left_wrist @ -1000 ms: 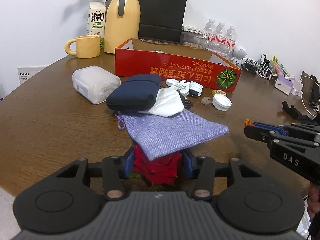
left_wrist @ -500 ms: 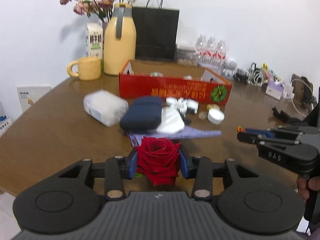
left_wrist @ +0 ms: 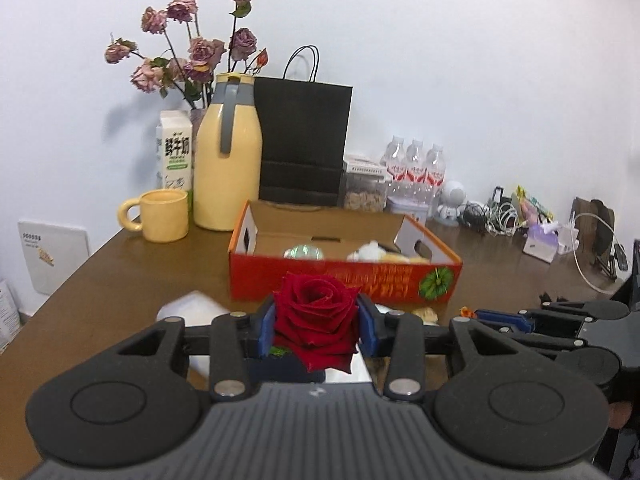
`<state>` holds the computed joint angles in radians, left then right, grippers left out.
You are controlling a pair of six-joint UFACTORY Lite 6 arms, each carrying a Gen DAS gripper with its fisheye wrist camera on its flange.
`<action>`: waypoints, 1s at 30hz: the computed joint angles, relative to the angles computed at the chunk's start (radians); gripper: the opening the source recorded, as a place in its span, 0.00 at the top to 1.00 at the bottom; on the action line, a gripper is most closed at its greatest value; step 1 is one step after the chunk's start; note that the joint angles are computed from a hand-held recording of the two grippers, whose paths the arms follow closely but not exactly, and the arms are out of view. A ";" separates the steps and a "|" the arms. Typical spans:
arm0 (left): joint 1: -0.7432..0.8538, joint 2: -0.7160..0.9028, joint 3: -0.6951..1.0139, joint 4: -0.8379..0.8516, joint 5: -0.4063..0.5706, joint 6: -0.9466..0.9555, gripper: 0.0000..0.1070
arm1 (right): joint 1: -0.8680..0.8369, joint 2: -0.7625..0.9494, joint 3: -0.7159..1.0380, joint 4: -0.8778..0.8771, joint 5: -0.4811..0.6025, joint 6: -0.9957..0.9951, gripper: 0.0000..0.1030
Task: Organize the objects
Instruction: 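Carry the red rose with the left gripper while the right carries the orange item into the box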
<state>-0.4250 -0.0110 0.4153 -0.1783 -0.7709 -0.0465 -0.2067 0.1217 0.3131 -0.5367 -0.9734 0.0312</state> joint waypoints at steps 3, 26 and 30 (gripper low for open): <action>0.050 0.120 0.151 0.079 0.018 -0.031 0.62 | 0.055 0.048 0.114 0.045 0.055 0.011 0.89; 0.178 1.124 1.616 0.261 0.586 -0.172 0.61 | 0.234 0.860 1.416 -0.107 0.576 0.396 0.89; 0.182 1.198 1.716 0.307 0.641 -0.199 0.60 | 0.232 0.945 1.512 -0.205 0.612 0.502 0.89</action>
